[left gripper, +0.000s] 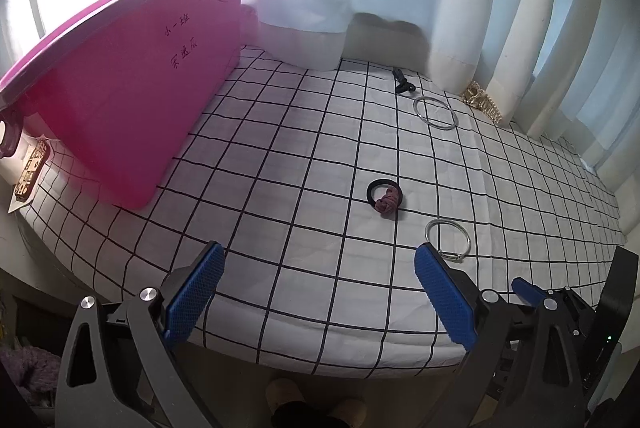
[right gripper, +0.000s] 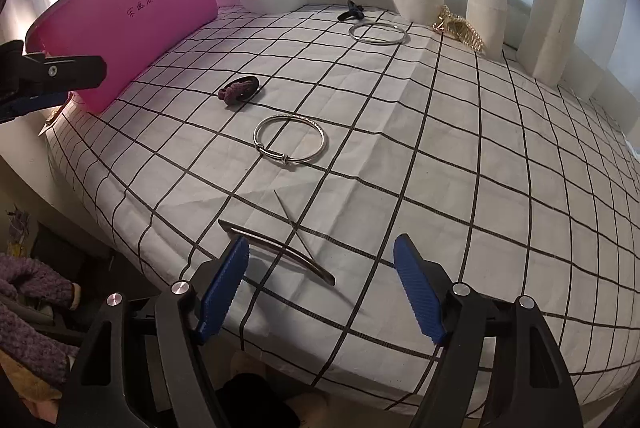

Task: Organize jewelry
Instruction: 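Close the right tool on the black hairpin while the left tool reaches the silver bangle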

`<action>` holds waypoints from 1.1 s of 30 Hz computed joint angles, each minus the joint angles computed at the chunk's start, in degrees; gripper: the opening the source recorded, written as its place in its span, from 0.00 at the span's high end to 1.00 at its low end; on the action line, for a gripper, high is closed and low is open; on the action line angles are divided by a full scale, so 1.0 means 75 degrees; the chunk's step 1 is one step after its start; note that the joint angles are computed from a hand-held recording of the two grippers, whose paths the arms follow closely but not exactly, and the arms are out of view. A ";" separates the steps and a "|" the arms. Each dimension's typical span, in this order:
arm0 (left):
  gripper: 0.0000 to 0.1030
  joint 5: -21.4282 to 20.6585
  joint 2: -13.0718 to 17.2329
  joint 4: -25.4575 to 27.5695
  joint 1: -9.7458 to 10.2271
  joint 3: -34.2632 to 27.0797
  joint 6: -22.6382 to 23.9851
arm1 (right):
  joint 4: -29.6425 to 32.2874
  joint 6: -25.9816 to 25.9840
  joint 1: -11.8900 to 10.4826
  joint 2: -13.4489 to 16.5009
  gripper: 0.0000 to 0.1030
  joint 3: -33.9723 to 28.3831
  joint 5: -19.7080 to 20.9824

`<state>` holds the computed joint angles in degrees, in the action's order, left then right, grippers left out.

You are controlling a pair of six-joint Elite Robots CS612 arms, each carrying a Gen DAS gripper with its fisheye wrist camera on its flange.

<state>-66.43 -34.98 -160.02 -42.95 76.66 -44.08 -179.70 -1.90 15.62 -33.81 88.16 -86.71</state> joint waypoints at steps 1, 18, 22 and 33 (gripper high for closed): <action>0.09 0.0028 0.0066 -0.0016 0.0000 -0.0070 0.0098 | -0.0108 -0.0067 0.0032 0.0038 0.31 -0.0017 -0.0148; 0.09 -0.0807 0.1150 -0.0135 -0.0077 -0.1465 0.0611 | -0.1368 0.0801 -0.0243 0.0234 0.85 0.0055 -0.1009; 0.09 -0.0844 0.1348 0.0110 -0.0149 -0.1867 0.0717 | -0.1367 0.0935 -0.0388 0.0221 0.85 0.0095 -0.1013; 0.05 -0.0258 0.1886 0.1409 -0.0314 -0.3008 0.0908 | -0.1440 0.0911 -0.0486 0.0232 0.85 0.0136 -0.0972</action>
<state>-68.36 -20.84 -149.45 -45.30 54.10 -37.27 -190.50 4.94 11.98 -32.07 89.18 -94.00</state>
